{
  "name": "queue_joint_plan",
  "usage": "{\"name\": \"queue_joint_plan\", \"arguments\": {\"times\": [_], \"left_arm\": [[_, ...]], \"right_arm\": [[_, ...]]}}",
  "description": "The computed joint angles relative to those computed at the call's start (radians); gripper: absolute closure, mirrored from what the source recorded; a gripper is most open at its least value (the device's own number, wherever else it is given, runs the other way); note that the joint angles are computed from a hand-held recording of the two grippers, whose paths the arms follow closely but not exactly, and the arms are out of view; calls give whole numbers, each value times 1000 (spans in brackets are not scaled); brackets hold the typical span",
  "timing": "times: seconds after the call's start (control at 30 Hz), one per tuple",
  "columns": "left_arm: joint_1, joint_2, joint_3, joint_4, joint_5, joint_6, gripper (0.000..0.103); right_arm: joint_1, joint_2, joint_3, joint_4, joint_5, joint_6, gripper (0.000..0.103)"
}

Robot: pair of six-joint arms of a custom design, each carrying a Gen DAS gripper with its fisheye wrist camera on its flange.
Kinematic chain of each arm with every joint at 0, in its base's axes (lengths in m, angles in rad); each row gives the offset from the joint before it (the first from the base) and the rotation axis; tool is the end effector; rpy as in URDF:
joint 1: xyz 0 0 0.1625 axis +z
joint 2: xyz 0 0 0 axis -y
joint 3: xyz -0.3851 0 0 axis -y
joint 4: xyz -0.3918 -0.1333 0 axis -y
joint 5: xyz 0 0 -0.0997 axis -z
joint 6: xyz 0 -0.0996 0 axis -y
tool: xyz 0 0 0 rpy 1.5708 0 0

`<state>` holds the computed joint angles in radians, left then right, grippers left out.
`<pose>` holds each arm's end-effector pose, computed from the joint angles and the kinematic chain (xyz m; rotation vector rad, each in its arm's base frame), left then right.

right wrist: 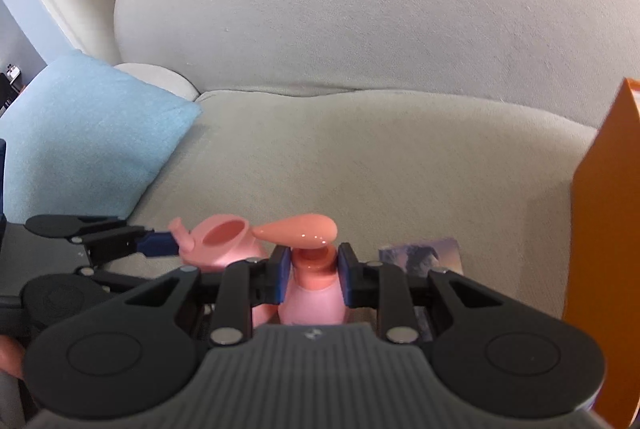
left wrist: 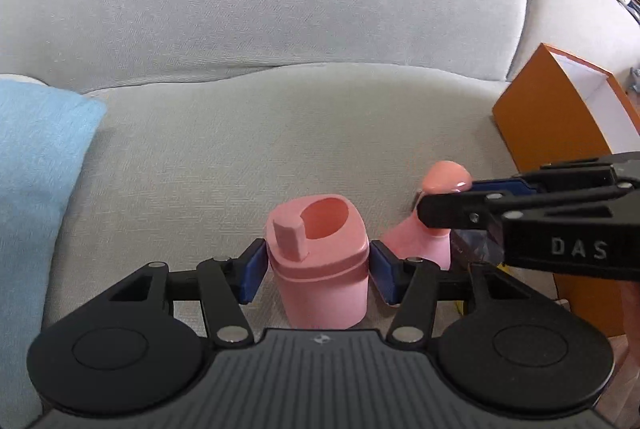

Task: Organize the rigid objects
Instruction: 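Grasp the pink cup container with the left gripper while the right grasps the pink pump bottle, then carry the pink cup with the left gripper while the right carries the pump bottle into the box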

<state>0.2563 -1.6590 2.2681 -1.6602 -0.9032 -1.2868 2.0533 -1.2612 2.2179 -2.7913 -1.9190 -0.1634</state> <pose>-0.2747 -0.2735 0.2045 0.2547 2.3984 -0.6323 0.3032 -0.3647 0.1447 0.8286 -2.6823 0.4461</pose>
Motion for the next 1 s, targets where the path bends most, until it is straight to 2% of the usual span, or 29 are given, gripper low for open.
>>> {"name": "queue_joint_plan", "arguments": {"times": [0.13,0.23,0.37,0.53,0.67,0.7,0.8,1.0], "left_arm": [[-4,9,-22,42,-53,-9,41],[-15,-15,0,27,-58,-59,41],[-19,-20,0,31,-59,-98,41],[-10,-34,14,7,-72,-134,35],[-13,-22,13,21,-62,-144,35],[-17,-24,15,19,-59,-142,40],[-29,-15,11,39,-47,-163,40],[-92,-40,6,88,-24,-244,41]], "right_arm": [[-9,-33,22,20,6,-15,77],[-11,-24,35,-8,18,-20,77],[9,16,34,-56,-17,-36,75],[9,35,30,-76,-18,-32,75],[7,50,38,-115,-18,-34,74],[6,52,39,-121,-18,-36,75],[10,42,48,-128,-23,-44,76],[29,-9,70,-139,-11,-55,76]]}}
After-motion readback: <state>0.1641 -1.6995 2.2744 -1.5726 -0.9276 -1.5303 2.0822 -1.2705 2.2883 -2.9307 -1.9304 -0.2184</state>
